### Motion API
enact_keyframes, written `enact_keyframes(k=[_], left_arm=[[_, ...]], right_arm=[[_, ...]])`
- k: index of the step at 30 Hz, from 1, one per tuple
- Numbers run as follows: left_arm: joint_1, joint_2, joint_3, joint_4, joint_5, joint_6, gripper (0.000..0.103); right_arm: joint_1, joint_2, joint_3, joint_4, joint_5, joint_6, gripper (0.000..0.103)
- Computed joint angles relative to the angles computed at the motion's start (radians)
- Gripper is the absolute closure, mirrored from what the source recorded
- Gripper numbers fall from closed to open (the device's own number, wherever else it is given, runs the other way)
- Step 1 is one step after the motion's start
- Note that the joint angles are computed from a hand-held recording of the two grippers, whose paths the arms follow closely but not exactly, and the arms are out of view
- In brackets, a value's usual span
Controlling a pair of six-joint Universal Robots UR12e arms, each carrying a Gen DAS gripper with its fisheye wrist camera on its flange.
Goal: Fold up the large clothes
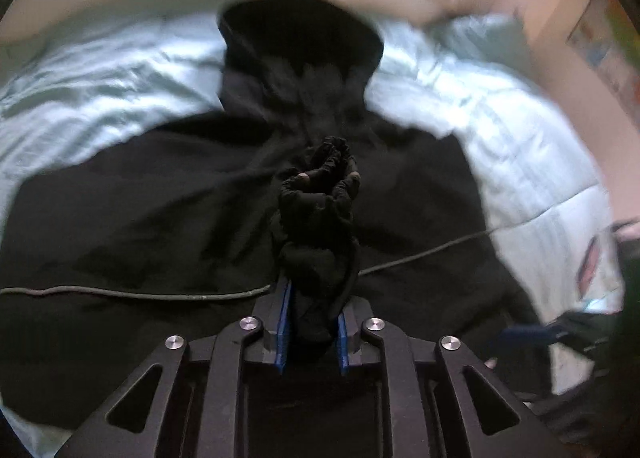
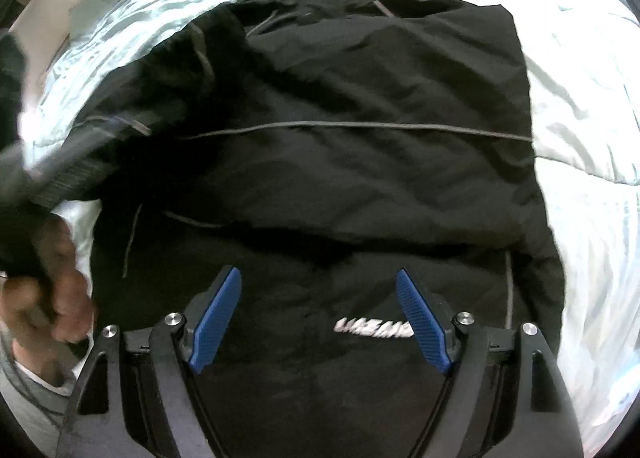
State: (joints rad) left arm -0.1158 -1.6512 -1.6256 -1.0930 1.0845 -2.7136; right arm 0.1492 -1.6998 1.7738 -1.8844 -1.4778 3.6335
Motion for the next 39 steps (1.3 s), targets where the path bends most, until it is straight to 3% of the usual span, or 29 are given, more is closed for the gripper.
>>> enact_keyframes(k=[2,3,5,7,8,11,17,21,23,24,27,30,35,39], left_arm=[[-0.01,-0.029,0.012,-0.055,-0.007,-0.041,0.067],[-0.002,-0.047,0.028,-0.115,-0.049,-0.065,0.062],[0.024,-0.064,0.036,-0.196,-0.158,-0.101,0.043],[0.053,-0.066,0.039,-0.25,-0.266,-0.129,0.038],[0.059,-0.068,0.047,-0.28,-0.282,-0.124,0.038],[0.078,-0.046,0.057,-0.337,-0.286,-0.088,0.038],[0.127,0.013,0.04,-0.303,-0.215,-0.099,0.038],[0.162,0.037,0.027,-0.259,-0.17,-0.123,0.038],[0.177,0.041,0.025,-0.244,-0.159,-0.136,0.038],[0.179,0.04,0.025,-0.232,-0.149,-0.146,0.038],[0.183,0.042,0.027,-0.158,-0.097,-0.184,0.038],[0.181,0.039,0.039,-0.092,-0.069,-0.212,0.038],[0.163,0.01,0.063,-0.039,-0.069,-0.21,0.038],[0.122,-0.047,0.08,-0.078,-0.01,-0.219,0.038]], right_arm=[[-0.009,0.0,0.003,-0.006,-0.015,-0.015,0.02],[-0.013,0.0,0.004,-0.01,-0.016,-0.021,0.02],[-0.027,0.001,0.01,-0.033,-0.004,-0.036,0.02],[-0.036,0.007,0.01,-0.055,0.014,-0.044,0.02],[-0.041,0.013,0.01,-0.071,0.026,-0.046,0.02],[-0.051,0.04,0.004,-0.142,0.079,-0.034,0.02],[-0.073,0.124,-0.006,-0.281,0.219,0.053,0.02],[-0.084,0.178,-0.012,-0.294,0.292,0.136,0.021],[-0.088,0.181,0.002,-0.36,0.342,0.13,0.052],[-0.083,0.181,-0.006,-0.358,0.33,0.107,0.069],[-0.063,0.156,-0.027,-0.36,0.244,0.055,0.074],[-0.068,0.102,-0.032,-0.371,0.147,0.012,0.075],[-0.115,0.0,-0.007,-0.3,-0.065,-0.054,0.074],[-0.169,-0.018,0.046,-0.19,-0.099,-0.064,0.071]])
